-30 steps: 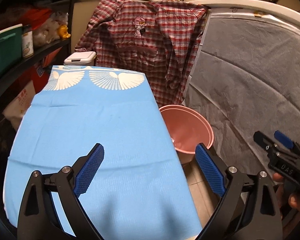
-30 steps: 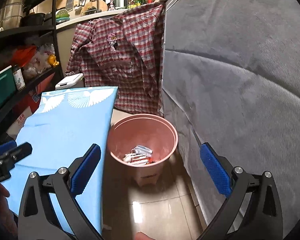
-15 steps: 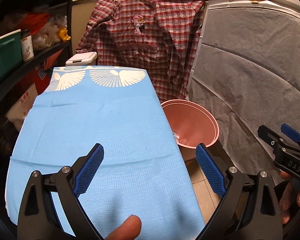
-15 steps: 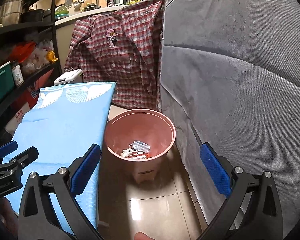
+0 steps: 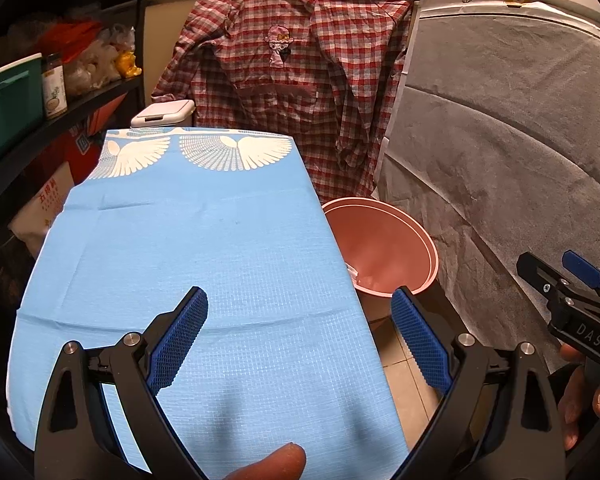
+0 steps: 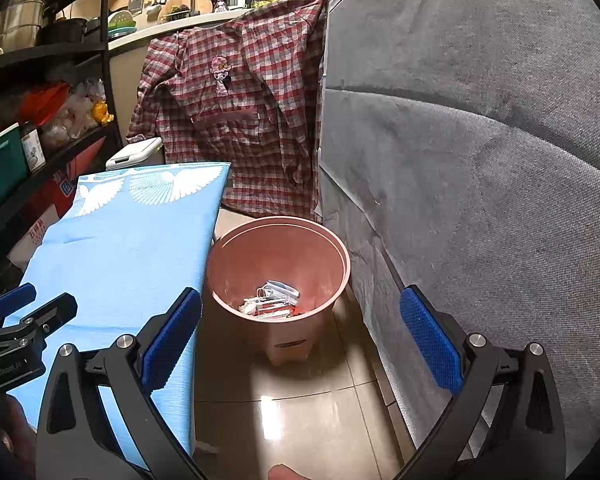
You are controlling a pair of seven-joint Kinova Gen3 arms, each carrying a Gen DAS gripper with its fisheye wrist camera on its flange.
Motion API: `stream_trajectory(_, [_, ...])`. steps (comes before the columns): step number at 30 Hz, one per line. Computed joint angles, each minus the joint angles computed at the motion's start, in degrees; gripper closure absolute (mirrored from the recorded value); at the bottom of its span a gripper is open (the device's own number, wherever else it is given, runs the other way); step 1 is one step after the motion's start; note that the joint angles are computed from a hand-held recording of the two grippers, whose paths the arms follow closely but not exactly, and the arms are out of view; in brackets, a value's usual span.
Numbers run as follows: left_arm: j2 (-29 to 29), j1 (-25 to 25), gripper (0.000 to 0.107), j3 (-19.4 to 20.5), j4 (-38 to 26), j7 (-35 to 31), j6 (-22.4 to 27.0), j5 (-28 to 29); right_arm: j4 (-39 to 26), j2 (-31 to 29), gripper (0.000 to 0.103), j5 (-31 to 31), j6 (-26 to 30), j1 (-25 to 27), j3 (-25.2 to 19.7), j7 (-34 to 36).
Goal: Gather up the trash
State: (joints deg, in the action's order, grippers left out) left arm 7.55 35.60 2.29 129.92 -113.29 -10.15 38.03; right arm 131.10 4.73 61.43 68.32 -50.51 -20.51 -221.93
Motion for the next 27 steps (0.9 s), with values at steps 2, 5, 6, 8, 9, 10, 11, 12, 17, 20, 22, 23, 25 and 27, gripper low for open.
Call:
stream_trajectory(2, [-0.07, -0.64, 0.017, 0.5, 0.02, 0.73, 0.11, -0.89, 0.09, -0.08, 0.005, 0.08, -0.23, 0.09, 0.03, -0.06])
stream_trajectory(5, [-0.12, 0.0, 0.017, 0.11, 0.02, 0.06, -0.05, -0.39, 0.13, -0.16, 0.005, 0.09, -0.26, 0.14, 0.0, -0.01])
stream_trajectory(6, [-0.13, 0.23, 0.017, -0.05, -0.03, -0.29, -0.07, 0.0, 0.16, -0.17, 0.005, 0.13, -0.28, 0.16, -0.01, -0.05])
stream_trajectory(8, [-0.2, -0.08, 0.017, 0.19, -0.04, -0.11, 0.08, -0.23, 0.19, -0.15, 0.005, 0.16, -0.33, 0.23, 0.01, -0.03])
stream_trajectory(9, [-0.2, -0.07, 0.017, 0.2, -0.05, -0.13, 0.1, -0.17, 0.2, -0.21, 0.005, 0.14, -0.38, 0.25, 0.0, 0.05])
stream_trajectory(10, [-0.2, 0.26, 0.017, -0.05, -0.08, -0.52, 0.09, 0.35, 0.18, -0.2, 0.005, 0.12, -0.3, 0.23, -0.03, 0.05])
stream_trajectory(11, [-0.19, 0.47, 0.017, -0.22, -0.08, -0.9, 0.0, 0.74, 0.19, -0.18, 0.005, 0.14, -0.29, 0.24, -0.03, 0.03])
stream_trajectory(12, [-0.21, 0.42, 0.017, -0.13, -0.07, -0.99, -0.02, 0.79, 0.21, -0.22, 0.005, 0.14, -0.34, 0.26, -0.02, 0.04])
stream_trajectory(17, [-0.26, -0.05, 0.017, 0.55, -0.02, -0.79, -0.01, 0.4, 0.31, -0.26, 0.005, 0.24, -0.46, 0.35, -0.03, 0.03])
stream_trajectory(20, [-0.12, 0.72, 0.017, 0.16, -0.24, -1.68, -0.08, 1.47, 0.31, -0.3, 0.005, 0.21, -0.46, 0.37, -0.05, 0.11])
stream_trajectory(22, [-0.17, 0.53, 0.017, 0.45, -0.11, -1.56, -0.28, 1.22, 0.31, -0.3, 0.005, 0.21, -0.46, 0.38, -0.06, 0.11])
stream_trajectory(23, [-0.17, 0.72, 0.017, 0.37, -0.09, -1.82, -0.36, 1.53, 0.31, -0.3, 0.005, 0.21, -0.46, 0.38, -0.06, 0.11])
stream_trajectory(25, [-0.15, 0.68, 0.017, 0.47, -0.09, -1.92, -0.41, 1.73, 0.4, -0.36, 0.005, 0.29, -0.57, 0.5, 0.01, 0.12])
stream_trajectory(27, [-0.17, 0.73, 0.017, 0.51, -0.08, -2.11, -0.44, 2.0, 0.42, -0.36, 0.005, 0.28, -0.53, 0.51, -0.02, 0.18])
